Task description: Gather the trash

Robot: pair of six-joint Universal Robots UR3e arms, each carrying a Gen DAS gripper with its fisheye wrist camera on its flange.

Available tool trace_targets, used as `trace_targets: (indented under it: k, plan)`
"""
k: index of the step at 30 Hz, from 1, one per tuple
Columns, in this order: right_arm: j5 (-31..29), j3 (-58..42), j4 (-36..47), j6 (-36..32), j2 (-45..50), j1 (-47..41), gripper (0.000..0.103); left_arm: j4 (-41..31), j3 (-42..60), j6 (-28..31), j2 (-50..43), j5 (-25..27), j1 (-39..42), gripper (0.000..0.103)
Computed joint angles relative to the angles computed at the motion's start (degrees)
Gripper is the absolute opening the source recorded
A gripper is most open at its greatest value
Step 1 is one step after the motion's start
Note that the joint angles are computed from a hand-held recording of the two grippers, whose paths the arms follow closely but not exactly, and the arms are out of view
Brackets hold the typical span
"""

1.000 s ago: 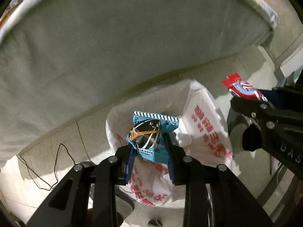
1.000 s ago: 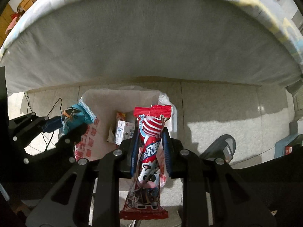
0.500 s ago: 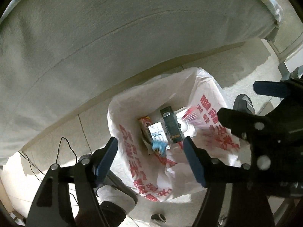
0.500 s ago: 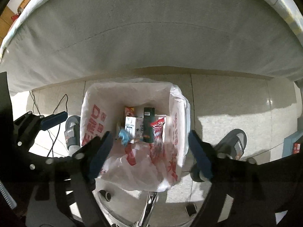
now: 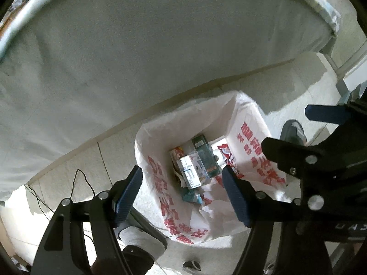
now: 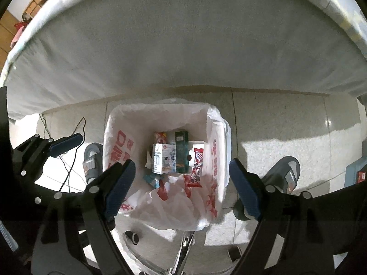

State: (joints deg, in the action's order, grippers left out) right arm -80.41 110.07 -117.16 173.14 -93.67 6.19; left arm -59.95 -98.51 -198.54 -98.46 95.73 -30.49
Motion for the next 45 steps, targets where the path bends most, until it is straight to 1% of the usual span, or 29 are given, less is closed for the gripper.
trace_targets:
  k: [2,8,12,15,22,25,28,31,32,33,36,38,42,45]
  plan:
    - [0.1,-0.1,0.1,0.0,-0.5,0.0,0.081,-0.2,0.0,-0.5,0.8,0.0,0.1,0.070]
    - [1.0,0.4,1.4,-0.6,-2.8,-0.3,0.081,-2.0,-0.1,-1.9,2.3,2.3,-1.1,0.070]
    - [2.4,-0.3,3.3,-1.1,-4.9,-1.2,0.081,-3.9,0.8,-2.5,3.1,4.0,-2.3,0.073]
    - [3.3,-1.4,5.3,-1.4,-7.1,-1.9,0.081,-4.8,1.4,-4.3,4.4,5.5,-3.2,0.074]
    - [5.8,-6.6,11.5,-2.8,-13.2,-3.9,0.081,-7.6,5.8,-9.1,8.2,12.0,-5.5,0.076]
    - [7.0,-10.4,14.7,-3.4,-15.4,-5.2,0.081,-7.9,6.6,-10.4,9.9,13.3,-5.4,0.077]
    - [8.7,-14.9,18.0,-3.4,-16.6,-6.3,0.082,-10.2,9.4,-11.5,10.1,16.8,-6.6,0.077]
    - [9.8,-19.9,20.4,-3.5,-16.7,-6.6,0.083,-11.1,11.5,-12.6,11.3,18.2,-6.8,0.078]
    - [10.1,-21.7,21.1,-3.5,-16.7,-6.6,0.083,-11.8,12.9,-13.1,11.7,19.5,-7.1,0.078]
    - [10.1,-23.2,21.1,-3.1,-16.2,-6.2,0.083,-12.3,13.6,-13.1,12.1,20.2,-7.1,0.080]
    - [9.8,-28.4,21.3,-2.2,-15.0,-5.2,0.086,-14.3,17.3,-13.2,12.0,24.8,-8.7,0.085]
    - [9.4,-32.3,21.5,-1.8,-14.0,-4.6,0.086,-16.4,20.6,-13.4,11.6,26.9,-9.0,0.087]
    - [9.0,-38.8,21.8,-1.1,-12.9,-4.1,0.086,-19.8,26.8,-13.7,11.3,30.0,-8.9,0.090]
    - [8.7,-43.6,21.8,-0.9,-11.9,-3.8,0.089,-22.1,32.6,-13.1,10.7,32.3,-8.7,0.093]
